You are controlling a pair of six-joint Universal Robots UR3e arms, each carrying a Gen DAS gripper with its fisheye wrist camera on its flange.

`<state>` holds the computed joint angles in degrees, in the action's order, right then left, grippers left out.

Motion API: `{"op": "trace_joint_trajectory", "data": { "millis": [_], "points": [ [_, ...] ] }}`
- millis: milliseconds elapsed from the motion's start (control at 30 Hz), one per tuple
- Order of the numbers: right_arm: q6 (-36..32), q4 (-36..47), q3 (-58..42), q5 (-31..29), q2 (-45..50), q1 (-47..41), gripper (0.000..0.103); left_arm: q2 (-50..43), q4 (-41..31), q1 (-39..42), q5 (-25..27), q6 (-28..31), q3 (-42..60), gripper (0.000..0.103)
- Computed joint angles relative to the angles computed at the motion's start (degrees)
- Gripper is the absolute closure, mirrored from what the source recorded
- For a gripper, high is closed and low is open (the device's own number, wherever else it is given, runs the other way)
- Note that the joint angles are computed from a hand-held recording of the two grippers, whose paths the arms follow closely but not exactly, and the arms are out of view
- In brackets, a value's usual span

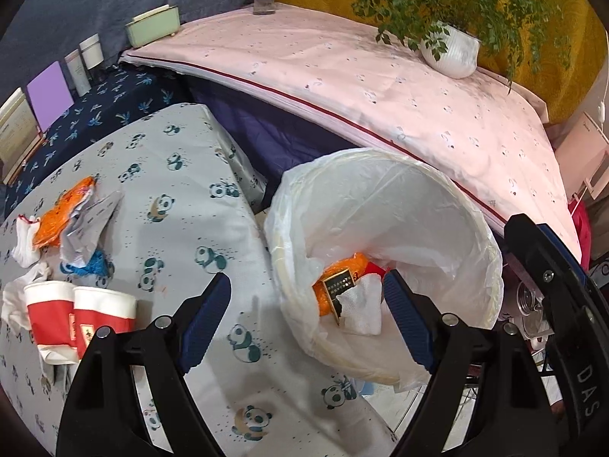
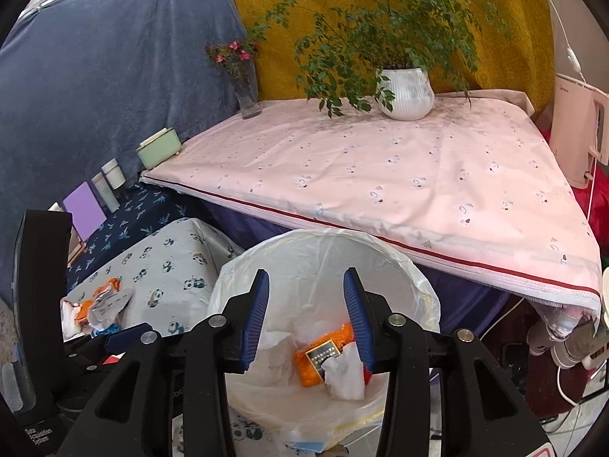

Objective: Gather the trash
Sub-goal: 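Carry the gold box and tissue over the wastebasket and release both, then move both tools to the red-and-white paper cups and grasp one with the right tool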

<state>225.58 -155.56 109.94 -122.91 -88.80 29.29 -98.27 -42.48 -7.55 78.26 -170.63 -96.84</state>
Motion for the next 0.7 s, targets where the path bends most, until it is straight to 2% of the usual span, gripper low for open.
{"op": "trace_joint_trajectory", "data": {
  "millis": [333, 633, 700],
  "points": [
    [0.87, 5.15, -11.85, -3.0, 6.88, 7.51, 0.059, 10.58, -1.58, 10.95, -4.14, 3.36, -7.46, 0.025],
    [0.08, 10.39, -28.12, -2.14, 18.52, 13.57, 0.056, 19.29, -4.38, 26.92, -8.59, 9.81, -14.58, 0.021],
    [-0.22, 11.56, -32.07, -1.52, 21.39, 14.59, 0.053, 20.91, -5.63, 31.49, -9.93, 12.01, -16.15, 0.021]
  ]
}}
